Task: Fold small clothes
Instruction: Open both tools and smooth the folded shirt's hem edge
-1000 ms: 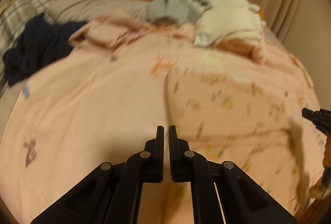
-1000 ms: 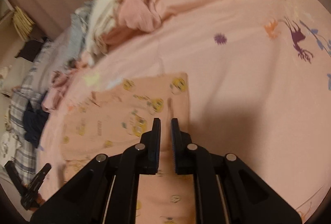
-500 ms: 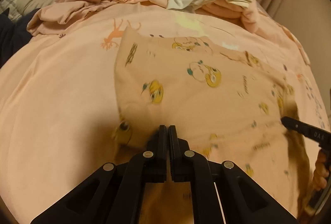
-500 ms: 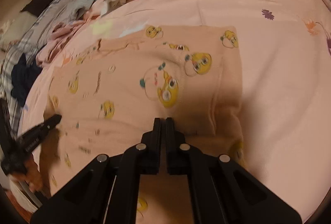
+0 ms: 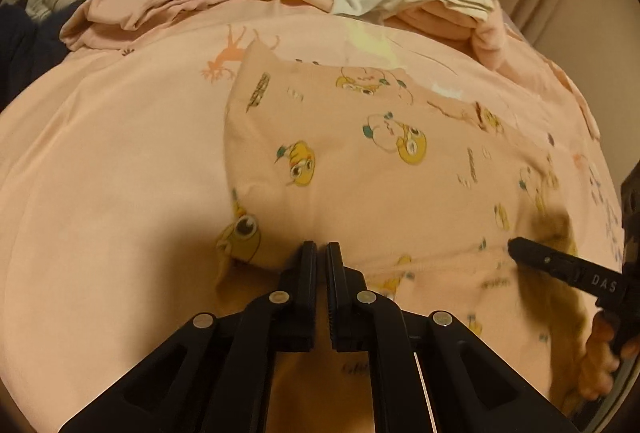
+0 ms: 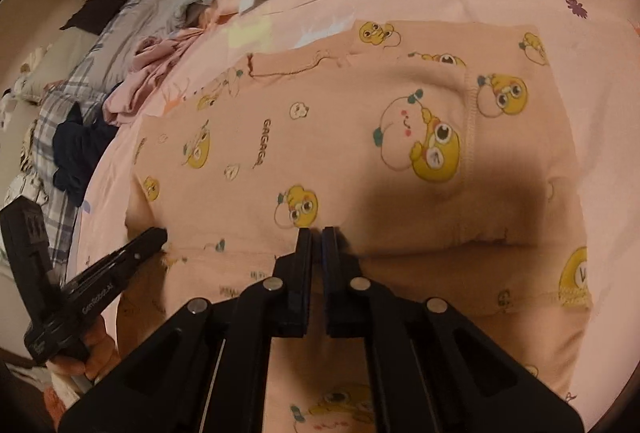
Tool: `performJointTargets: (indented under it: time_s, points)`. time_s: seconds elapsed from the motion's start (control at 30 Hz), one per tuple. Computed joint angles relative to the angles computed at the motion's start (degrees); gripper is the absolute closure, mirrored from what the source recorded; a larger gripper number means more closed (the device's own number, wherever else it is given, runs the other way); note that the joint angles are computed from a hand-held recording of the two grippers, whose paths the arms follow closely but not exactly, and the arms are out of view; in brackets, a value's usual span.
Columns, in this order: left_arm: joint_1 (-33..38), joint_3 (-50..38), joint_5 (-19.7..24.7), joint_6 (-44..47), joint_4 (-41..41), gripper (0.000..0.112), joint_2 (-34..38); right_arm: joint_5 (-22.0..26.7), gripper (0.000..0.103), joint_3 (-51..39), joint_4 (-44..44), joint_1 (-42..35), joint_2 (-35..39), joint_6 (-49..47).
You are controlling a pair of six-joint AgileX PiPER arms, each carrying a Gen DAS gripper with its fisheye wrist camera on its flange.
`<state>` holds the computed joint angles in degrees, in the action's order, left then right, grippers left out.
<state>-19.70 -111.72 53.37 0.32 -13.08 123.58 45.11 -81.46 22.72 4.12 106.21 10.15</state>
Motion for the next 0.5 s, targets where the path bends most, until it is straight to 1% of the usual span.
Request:
performJointTargets:
  time_s: [0.07,0.1,0.13,0.17,0.2,0.23,0.27,0.3,0.33,0.37,0.4,0.43,0.47,0.5]
  points:
    - [0.9,1.5,1.3,1.6,-1.2,0.106,-1.1,-0.1,0.103,3.3,5.1,-2.2,-2.0,-4.0]
    - [1.1,4.2,1.2,1.7,0.0,0.106,-2.7,-0.6,0.103,6.7,10.2,-4.2,-4.1,-7.1]
    - [1.4,7.9,-0.9,3.2,0.1,0.106,-5.1,-0.1,0.103,8.9,13.6,-5.6,-5.6,-9.1]
    - [1.6,10.4,-2.1,3.6,0.7,0.106,-6.8,0.2,0.100,11.3,15.0,-6.7,-7.7,-10.3]
    - [2.0,14.5,-3.6,3.9,1.6,0.106,-9.9,-0.2,0.099,13.4,14.2,-6.9,-10.0,-10.1]
    - [2.5,16.8,-4.3,4.3,1.4,0.106,-11.8,-0.9,0.098,15.7,11.4,-6.7,-13.0,-8.5]
    - [2.9,19.1,-4.5,3.6,2.5,0.099,-14.1,-1.0,0.090,17.2,7.9,-6.4,-15.8,-5.8]
    - [3.0,20.4,-4.3,1.3,5.1,0.095,-15.6,-0.9,0.090,18.5,5.5,-6.3,-18.1,-4.0]
    - [3.5,22.0,-4.3,-0.1,6.3,0.086,-17.4,-0.4,0.090,20.0,4.8,-6.8,-20.5,-3.4]
    - [4.1,23.2,-4.6,-0.2,5.8,0.078,-18.6,0.1,0.090,21.2,5.2,-7.5,-22.5,-3.5]
    - [5.8,26.0,-5.5,0.9,2.9,0.075,-21.3,0.8,0.089,22.7,5.4,-8.1,-25.2,-3.2]
    - [7.6,28.2,-5.6,2.7,-0.8,0.068,-23.3,0.9,0.085,23.4,4.9,-8.2,-26.8,-2.4]
    - [9.3,29.7,-5.2,4.5,-4.2,0.060,-24.8,1.1,0.080,24.4,3.8,-8.1,-29.0,-1.1]
    - [11.0,30.8,-4.3,6.3,-7.7,0.056,-25.9,1.6,0.076,25.1,2.6,-8.2,-30.7,-0.1]
